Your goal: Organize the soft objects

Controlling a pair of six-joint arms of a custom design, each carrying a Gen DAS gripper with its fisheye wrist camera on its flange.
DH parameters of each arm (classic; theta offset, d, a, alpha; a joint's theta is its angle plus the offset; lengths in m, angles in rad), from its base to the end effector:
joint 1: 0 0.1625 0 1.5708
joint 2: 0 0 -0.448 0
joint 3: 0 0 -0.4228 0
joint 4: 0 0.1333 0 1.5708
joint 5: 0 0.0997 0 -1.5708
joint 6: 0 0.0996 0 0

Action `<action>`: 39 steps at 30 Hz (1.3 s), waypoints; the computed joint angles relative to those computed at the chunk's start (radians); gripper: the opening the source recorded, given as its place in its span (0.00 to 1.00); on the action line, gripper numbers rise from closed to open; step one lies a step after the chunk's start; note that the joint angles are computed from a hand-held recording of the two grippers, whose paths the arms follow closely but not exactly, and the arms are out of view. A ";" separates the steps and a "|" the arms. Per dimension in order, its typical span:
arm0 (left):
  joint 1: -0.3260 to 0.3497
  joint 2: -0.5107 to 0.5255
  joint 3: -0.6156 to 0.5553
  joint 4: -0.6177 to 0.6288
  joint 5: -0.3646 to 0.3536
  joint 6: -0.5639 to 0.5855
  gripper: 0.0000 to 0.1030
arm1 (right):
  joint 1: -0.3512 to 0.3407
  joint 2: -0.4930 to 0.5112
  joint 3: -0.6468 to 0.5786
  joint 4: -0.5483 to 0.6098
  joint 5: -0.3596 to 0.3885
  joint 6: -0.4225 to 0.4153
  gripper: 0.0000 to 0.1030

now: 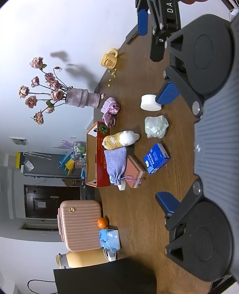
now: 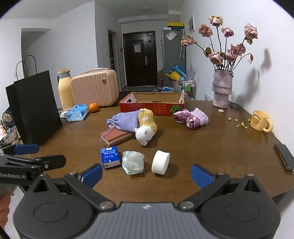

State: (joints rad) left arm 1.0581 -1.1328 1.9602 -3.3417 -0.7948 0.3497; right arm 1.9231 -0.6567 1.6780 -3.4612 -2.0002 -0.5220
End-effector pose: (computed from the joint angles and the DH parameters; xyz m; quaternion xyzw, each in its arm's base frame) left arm -0.1136 -0.6157 0.2959 0.1884 0.8209 -0.4467 0.3016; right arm 0.3309 -0.6339 0.0931 0.2939 -0.8409 0.3935 0.2274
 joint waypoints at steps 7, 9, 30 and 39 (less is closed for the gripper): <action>0.015 0.003 0.008 -0.069 -0.039 0.034 1.00 | 0.002 0.015 -0.013 -0.008 -0.015 -0.010 1.00; 0.015 0.006 0.002 -0.055 -0.034 0.031 1.00 | -0.001 0.009 -0.006 -0.017 -0.004 -0.019 1.00; 0.006 0.012 -0.002 -0.071 -0.018 0.047 1.00 | 0.006 0.020 -0.007 -0.056 -0.020 -0.048 1.00; -0.001 0.009 0.009 -0.090 -0.014 0.055 1.00 | 0.008 0.018 0.000 -0.074 -0.017 -0.058 1.00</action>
